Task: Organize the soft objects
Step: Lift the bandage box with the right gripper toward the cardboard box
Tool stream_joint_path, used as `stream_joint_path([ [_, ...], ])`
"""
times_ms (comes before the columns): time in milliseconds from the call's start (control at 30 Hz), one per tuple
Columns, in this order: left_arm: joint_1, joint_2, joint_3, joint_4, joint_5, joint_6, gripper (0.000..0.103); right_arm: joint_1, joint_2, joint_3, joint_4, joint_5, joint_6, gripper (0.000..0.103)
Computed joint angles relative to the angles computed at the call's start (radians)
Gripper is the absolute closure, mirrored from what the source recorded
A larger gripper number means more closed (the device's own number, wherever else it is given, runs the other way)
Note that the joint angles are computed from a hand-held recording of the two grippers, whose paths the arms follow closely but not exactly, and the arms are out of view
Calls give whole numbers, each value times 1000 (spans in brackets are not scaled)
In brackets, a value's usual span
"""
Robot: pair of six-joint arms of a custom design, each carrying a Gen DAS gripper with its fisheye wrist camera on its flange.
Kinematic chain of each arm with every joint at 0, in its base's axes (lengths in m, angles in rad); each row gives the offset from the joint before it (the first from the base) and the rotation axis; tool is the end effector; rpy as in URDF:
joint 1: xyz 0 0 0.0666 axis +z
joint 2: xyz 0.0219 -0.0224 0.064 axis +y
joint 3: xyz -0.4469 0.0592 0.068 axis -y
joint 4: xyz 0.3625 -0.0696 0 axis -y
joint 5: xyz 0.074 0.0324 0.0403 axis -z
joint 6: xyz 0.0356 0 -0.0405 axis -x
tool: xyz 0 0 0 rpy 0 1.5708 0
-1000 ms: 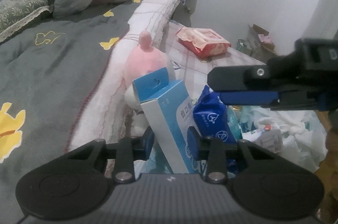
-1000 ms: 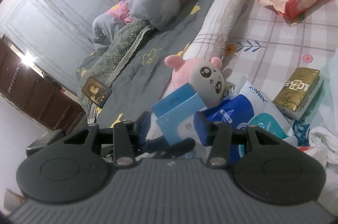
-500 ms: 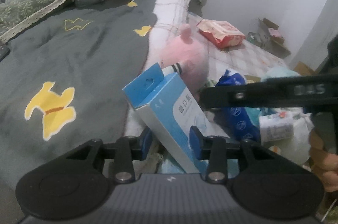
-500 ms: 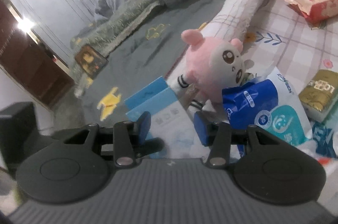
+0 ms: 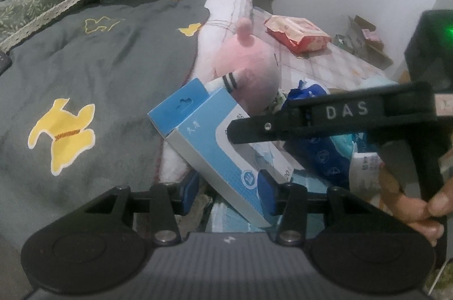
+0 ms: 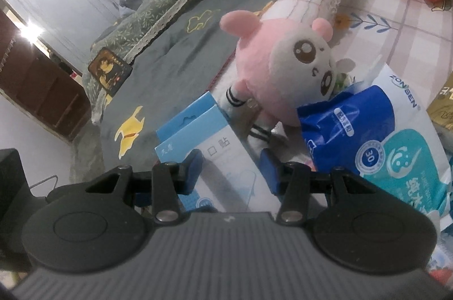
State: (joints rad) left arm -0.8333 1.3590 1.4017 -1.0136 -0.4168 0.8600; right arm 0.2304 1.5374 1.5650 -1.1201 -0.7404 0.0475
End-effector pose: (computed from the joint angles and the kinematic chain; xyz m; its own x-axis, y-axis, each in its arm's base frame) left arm 0.2905 -0.2989 0.5092 -0.7586 -0.1956 -0.6216 -0.0793 0.9745 -0.2098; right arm 0.4651 0.1334 0.5004 -0.8410 -0.2333 -0.4882 -0.5114 0.6374 0.5764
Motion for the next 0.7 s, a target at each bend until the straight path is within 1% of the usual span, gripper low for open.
stream_joint_path([
  [100,-10,-2,10,-10,-30,-8,58,-3,-13,6,-17,-3,24,57],
  [167,-20,-1,22,-23,-66,-10,58,-8,-19,9,-33,-14,29,58],
  [267,-31,-3,44,-34,-102,-18,58,-16,-34,11,-41,-29,20,59],
  [367,-40,1,71,-45,-120,-34,58,-34,-49,15,-40,-46,-1,59],
  [467,-63,12,109,-63,-160,-58,57,-59,-63,24,-47,-73,-16,59],
  [567,-82,25,145,-66,-184,-88,57,-88,-79,36,-56,-90,-26,59],
  [700,-110,58,213,-60,-212,-157,57,-149,-105,51,-61,-112,-36,59],
])
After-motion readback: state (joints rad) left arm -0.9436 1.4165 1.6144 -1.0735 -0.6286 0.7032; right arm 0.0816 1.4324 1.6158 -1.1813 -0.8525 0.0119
